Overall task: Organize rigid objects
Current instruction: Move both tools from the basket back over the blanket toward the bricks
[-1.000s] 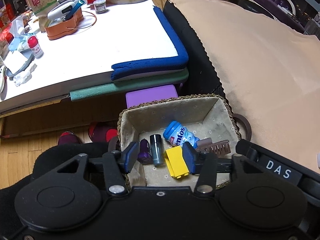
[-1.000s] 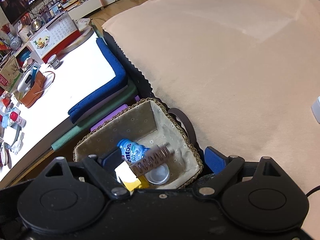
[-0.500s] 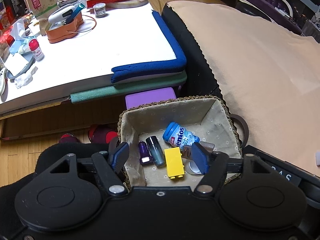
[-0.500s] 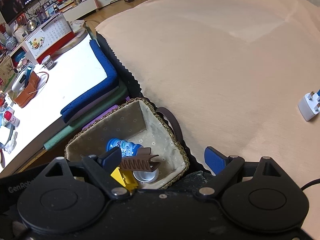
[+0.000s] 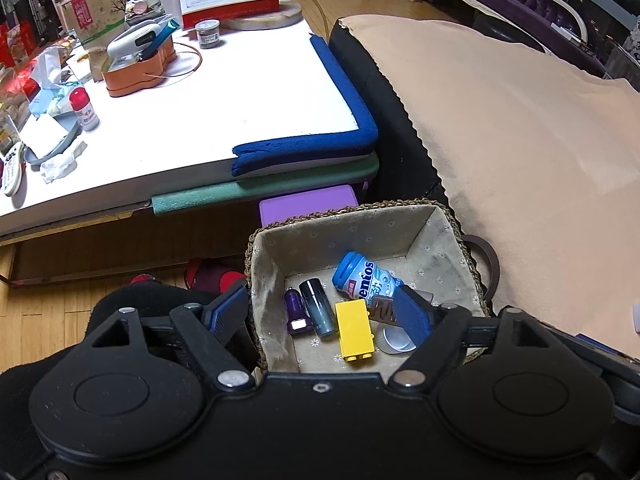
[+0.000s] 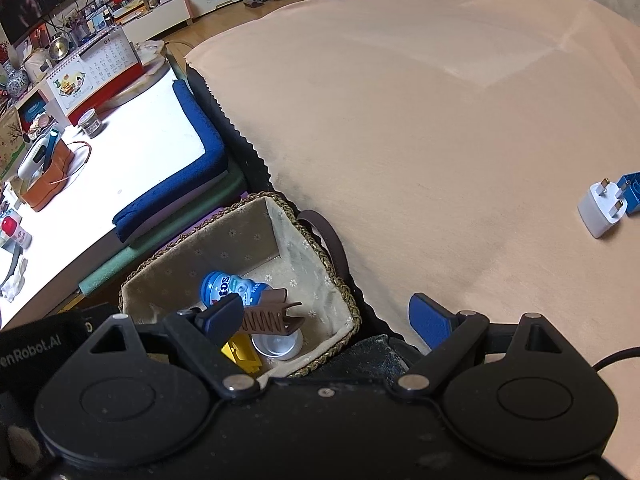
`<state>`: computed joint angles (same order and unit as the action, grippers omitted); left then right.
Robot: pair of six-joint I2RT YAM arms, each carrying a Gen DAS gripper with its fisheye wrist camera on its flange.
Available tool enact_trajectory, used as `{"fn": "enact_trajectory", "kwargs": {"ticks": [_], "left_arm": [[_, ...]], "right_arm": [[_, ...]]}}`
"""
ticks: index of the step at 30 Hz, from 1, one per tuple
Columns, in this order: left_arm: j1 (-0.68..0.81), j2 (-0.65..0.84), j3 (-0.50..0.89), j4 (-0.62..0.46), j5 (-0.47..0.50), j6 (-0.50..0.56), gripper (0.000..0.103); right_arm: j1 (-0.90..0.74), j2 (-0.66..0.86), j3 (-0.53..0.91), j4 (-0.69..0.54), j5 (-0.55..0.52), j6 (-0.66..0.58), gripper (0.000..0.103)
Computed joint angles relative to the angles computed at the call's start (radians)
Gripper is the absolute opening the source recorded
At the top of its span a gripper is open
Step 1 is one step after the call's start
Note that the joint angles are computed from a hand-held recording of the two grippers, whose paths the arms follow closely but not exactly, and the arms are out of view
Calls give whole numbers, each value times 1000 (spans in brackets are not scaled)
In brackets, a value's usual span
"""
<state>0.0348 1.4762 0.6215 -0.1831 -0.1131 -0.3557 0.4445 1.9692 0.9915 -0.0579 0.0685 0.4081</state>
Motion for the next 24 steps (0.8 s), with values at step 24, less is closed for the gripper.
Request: {"fn": "enact_trajectory", "kwargs": {"ticks": [24], "left_arm": [[-38, -39, -32, 17, -10, 2, 83]], "right_arm": [[-40, -64, -74, 23, -9, -9, 90]]}}
